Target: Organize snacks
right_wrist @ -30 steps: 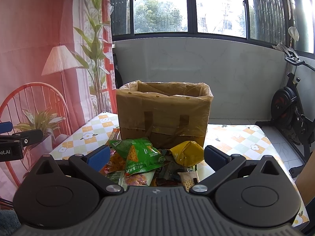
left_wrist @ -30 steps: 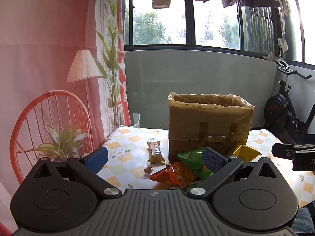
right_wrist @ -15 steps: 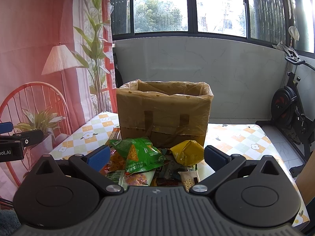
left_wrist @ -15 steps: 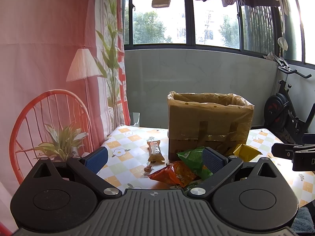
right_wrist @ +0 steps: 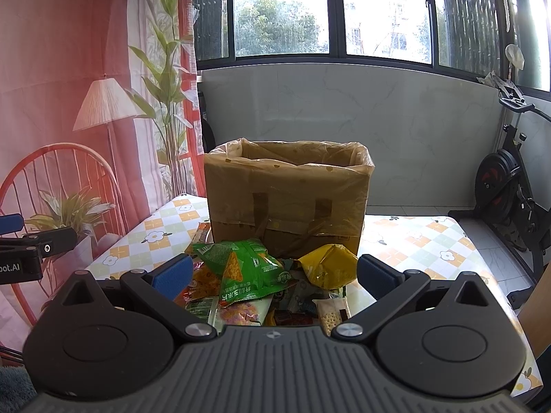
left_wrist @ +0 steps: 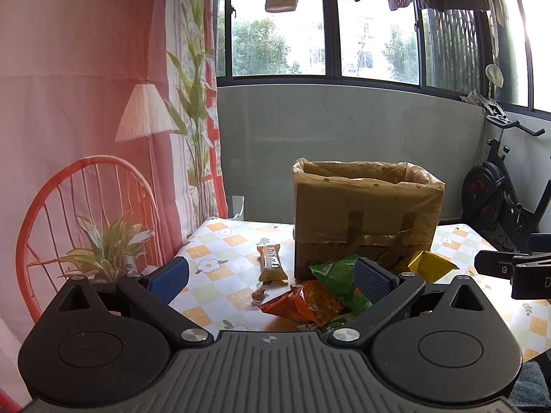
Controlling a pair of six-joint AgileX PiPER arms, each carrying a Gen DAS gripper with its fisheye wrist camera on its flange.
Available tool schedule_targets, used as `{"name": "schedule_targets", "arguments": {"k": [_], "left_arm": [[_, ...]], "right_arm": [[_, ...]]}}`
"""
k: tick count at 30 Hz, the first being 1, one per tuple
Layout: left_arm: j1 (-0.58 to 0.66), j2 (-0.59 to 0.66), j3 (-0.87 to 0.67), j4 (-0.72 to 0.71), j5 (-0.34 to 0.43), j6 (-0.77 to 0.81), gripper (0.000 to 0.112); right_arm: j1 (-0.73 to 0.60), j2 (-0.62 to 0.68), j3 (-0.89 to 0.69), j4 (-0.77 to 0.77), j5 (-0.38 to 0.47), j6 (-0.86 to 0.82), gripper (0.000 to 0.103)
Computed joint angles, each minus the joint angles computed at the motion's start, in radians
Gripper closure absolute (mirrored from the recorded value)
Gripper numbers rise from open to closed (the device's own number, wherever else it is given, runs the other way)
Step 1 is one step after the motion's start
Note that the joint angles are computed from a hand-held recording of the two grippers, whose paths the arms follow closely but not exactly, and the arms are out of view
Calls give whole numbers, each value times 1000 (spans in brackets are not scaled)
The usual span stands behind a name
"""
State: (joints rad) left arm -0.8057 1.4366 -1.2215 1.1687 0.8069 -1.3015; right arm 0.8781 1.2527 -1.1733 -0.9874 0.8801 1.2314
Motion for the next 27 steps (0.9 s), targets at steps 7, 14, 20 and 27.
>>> {"name": "schedule_targets", "arguments": {"k": [7, 14, 20, 27], "left_arm": [[-4, -5, 15, 8, -1, -14, 10], [-3, -10, 17, -5, -3, -5, 10], [12, -7, -4, -14, -9, 25, 10], [60, 20, -28, -29, -10, 35, 10]], "right_arm": [[-2, 1, -1, 1, -1, -1, 0], [-4, 1, -1, 3, -3, -3, 0], [20, -35, 61, -116, -13, 167, 0], [-8, -54, 203, -410, -57, 502, 0]]}}
